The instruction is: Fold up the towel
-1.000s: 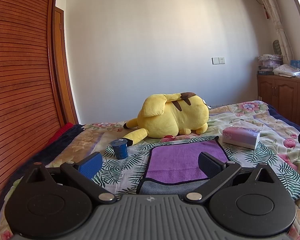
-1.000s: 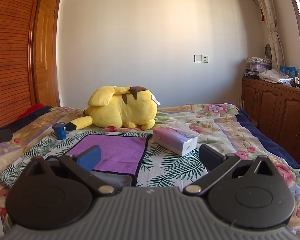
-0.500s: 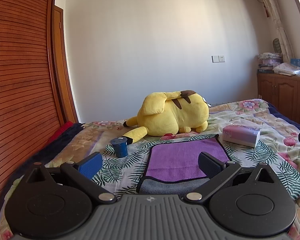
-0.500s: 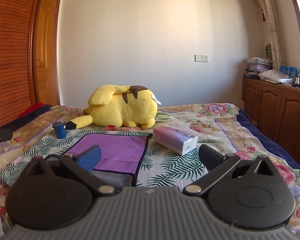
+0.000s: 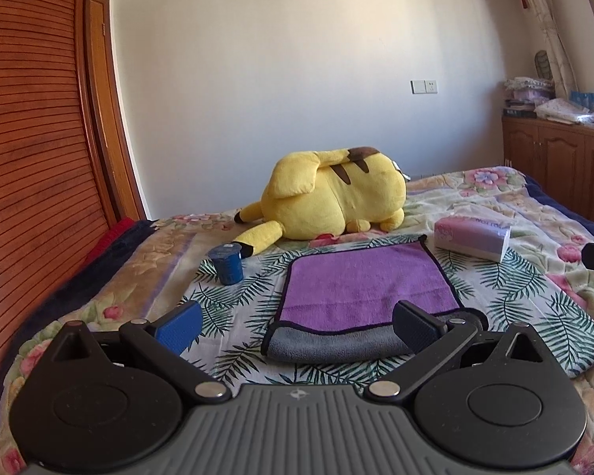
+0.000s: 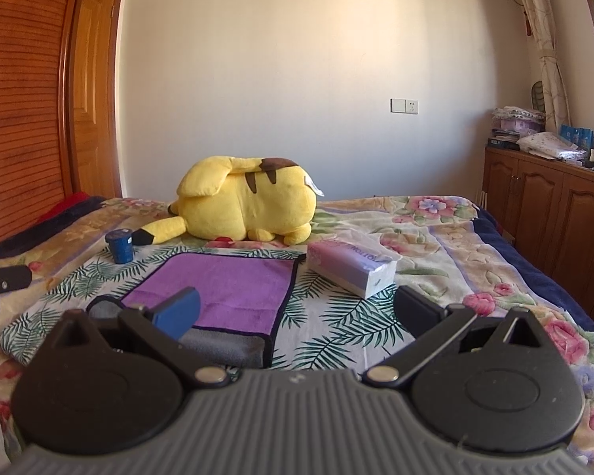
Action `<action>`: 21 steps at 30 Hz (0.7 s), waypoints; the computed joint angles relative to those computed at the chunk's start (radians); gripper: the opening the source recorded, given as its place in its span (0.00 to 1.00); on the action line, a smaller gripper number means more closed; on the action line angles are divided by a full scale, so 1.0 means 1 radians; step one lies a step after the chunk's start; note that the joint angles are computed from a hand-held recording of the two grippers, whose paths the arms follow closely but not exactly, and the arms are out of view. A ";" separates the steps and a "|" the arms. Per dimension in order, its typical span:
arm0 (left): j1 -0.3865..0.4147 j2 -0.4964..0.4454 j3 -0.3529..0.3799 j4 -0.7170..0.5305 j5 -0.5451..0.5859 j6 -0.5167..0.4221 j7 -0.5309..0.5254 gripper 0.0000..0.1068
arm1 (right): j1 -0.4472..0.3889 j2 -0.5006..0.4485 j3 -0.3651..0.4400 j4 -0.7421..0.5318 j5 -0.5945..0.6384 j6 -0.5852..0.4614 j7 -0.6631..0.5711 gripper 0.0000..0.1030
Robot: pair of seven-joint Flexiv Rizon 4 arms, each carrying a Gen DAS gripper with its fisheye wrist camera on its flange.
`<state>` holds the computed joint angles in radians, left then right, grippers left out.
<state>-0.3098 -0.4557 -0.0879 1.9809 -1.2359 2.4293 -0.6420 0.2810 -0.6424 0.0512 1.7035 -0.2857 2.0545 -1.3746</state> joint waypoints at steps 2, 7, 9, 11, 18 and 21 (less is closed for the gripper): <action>-0.001 -0.002 -0.001 -0.004 -0.004 -0.002 0.011 0.82 | -0.006 -0.004 0.007 -0.006 -0.016 -0.012 -0.001 1.00; 0.008 0.004 -0.003 -0.013 -0.011 -0.047 0.022 0.82 | -0.066 -0.021 0.074 -0.030 -0.110 -0.058 0.020 1.00; 0.010 0.002 -0.001 -0.024 -0.022 -0.058 0.036 0.82 | -0.084 -0.027 0.093 -0.041 -0.142 -0.075 0.028 1.00; 0.013 -0.005 0.000 -0.040 -0.038 -0.067 0.056 0.82 | -0.109 -0.038 0.124 -0.056 -0.179 -0.096 0.041 1.00; 0.042 -0.019 -0.005 -0.089 -0.074 -0.101 0.102 0.82 | -0.196 -0.094 0.237 -0.130 -0.286 -0.170 0.073 0.99; 0.051 -0.034 -0.010 -0.124 -0.110 -0.110 0.156 0.82 | -0.223 -0.120 0.281 -0.164 -0.311 -0.208 0.069 0.92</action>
